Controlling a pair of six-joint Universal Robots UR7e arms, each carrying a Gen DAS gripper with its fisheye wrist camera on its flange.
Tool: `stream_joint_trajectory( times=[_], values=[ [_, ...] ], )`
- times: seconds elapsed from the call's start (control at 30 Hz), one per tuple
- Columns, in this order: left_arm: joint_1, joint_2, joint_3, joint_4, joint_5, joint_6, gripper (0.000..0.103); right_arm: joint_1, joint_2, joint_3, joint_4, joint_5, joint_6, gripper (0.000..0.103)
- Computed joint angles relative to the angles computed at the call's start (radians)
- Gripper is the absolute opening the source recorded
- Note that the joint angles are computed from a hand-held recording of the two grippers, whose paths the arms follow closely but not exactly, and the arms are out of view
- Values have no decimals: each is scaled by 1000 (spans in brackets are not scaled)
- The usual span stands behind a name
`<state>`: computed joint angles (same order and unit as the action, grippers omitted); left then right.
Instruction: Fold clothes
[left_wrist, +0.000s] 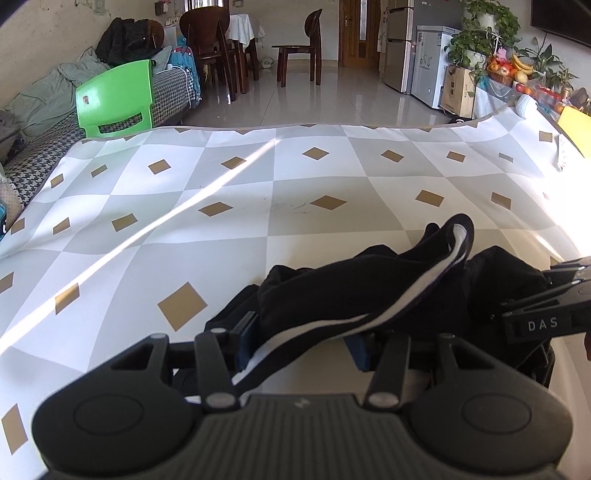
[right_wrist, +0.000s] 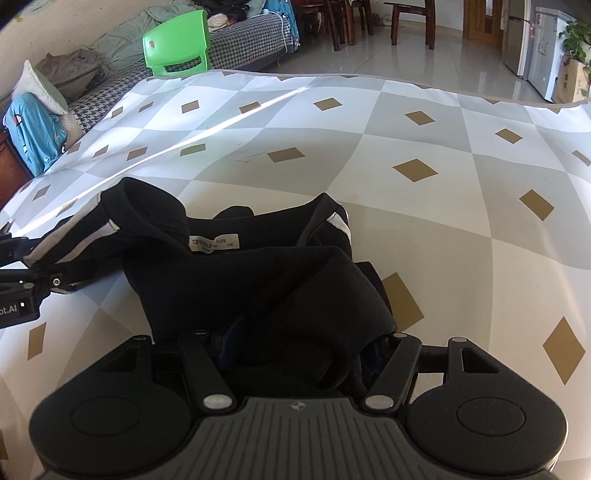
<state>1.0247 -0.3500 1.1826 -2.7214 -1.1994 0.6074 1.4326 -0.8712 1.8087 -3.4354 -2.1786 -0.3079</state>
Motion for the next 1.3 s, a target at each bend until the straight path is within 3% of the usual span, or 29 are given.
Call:
stream_joint_trajectory(
  times=[0.6, 0.67, 0.87, 1.17, 1.3],
  values=[
    [17, -200, 248, -21, 23, 93, 47, 65, -47, 91, 231, 40, -93, 64],
    [20, -224, 284, -25, 23, 87, 55, 72, -51, 108, 235, 39, -96, 64],
    [24, -275, 367, -56, 28, 78, 57, 99, -69, 132, 284, 14, -63, 64],
    [21, -311, 388, -68, -9, 114, 61, 158, -109, 198, 192, 1, -25, 64],
    [13, -316, 407, -94, -23, 265, 66, 155, -121, 238, 135, 34, 3, 64]
  ],
)
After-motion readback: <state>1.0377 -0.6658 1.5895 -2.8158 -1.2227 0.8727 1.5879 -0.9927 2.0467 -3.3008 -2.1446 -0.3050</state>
